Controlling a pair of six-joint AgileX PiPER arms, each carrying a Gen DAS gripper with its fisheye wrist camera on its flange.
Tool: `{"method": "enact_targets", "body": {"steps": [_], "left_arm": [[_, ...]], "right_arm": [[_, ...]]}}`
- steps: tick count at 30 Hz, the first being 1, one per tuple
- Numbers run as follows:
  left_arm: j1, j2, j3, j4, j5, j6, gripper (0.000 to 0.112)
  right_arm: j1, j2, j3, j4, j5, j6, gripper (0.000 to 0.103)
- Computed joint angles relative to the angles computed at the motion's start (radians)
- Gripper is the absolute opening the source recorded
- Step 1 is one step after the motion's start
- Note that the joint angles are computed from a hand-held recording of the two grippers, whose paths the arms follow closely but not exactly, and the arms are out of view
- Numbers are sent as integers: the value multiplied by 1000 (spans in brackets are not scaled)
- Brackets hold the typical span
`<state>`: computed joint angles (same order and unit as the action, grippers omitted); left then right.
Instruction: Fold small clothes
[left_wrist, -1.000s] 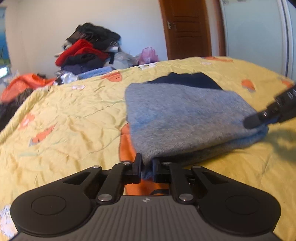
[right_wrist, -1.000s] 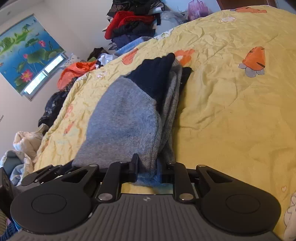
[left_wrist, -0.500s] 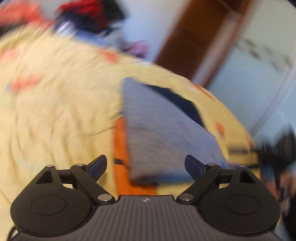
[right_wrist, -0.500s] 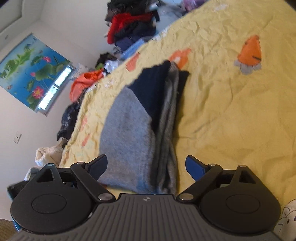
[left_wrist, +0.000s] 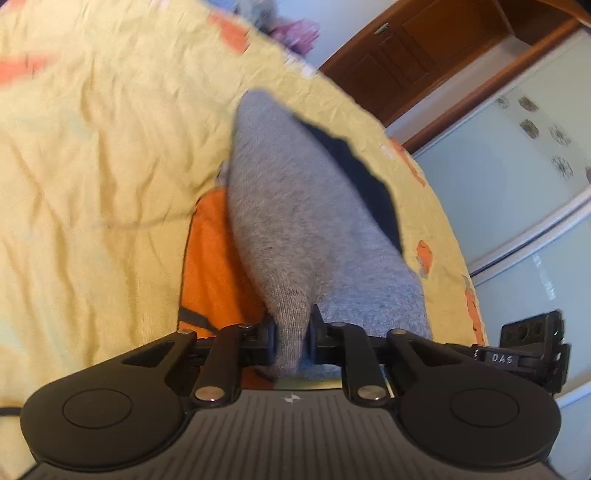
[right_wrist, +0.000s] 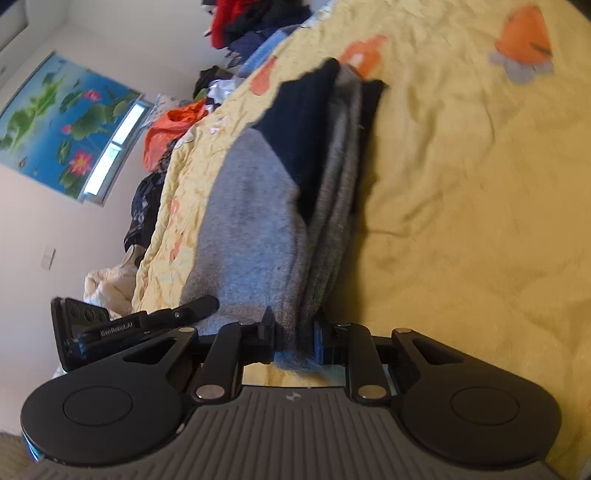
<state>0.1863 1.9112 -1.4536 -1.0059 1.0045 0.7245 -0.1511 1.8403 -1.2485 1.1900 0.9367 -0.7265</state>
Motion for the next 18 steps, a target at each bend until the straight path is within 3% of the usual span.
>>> {"method": "enact_targets", "body": {"steps": [5, 8, 10, 12, 14, 15, 16, 18], "left_arm": [[47, -108, 79, -14, 74, 92, 13], [29, -150, 171, 44, 10, 153, 14], [24, -147, 219, 69, -45, 164, 17], [72, -156, 248, 18, -16, 213, 20], [98, -206, 269, -15, -36, 255, 23], [97, -240, 282, -32, -80, 284, 36], [80, -271, 295, -45, -146, 308, 63], [9, -321, 328, -106, -331, 382, 86]], "right_arm": [[-54, -81, 13, -22, 110, -48, 21], [-68, -98, 64, -66, 111, -68, 21], [-70, -94, 109, -67, 67, -73, 31], [-103, -96, 142, -6, 66, -98, 45], [-138, -126, 169, 88, 47, -166, 54], [-141, -134, 158, 118, 15, -182, 63], [-136, -132, 128, 129, -21, -175, 65], [-112, -64, 2, 129, -61, -121, 66]]}}
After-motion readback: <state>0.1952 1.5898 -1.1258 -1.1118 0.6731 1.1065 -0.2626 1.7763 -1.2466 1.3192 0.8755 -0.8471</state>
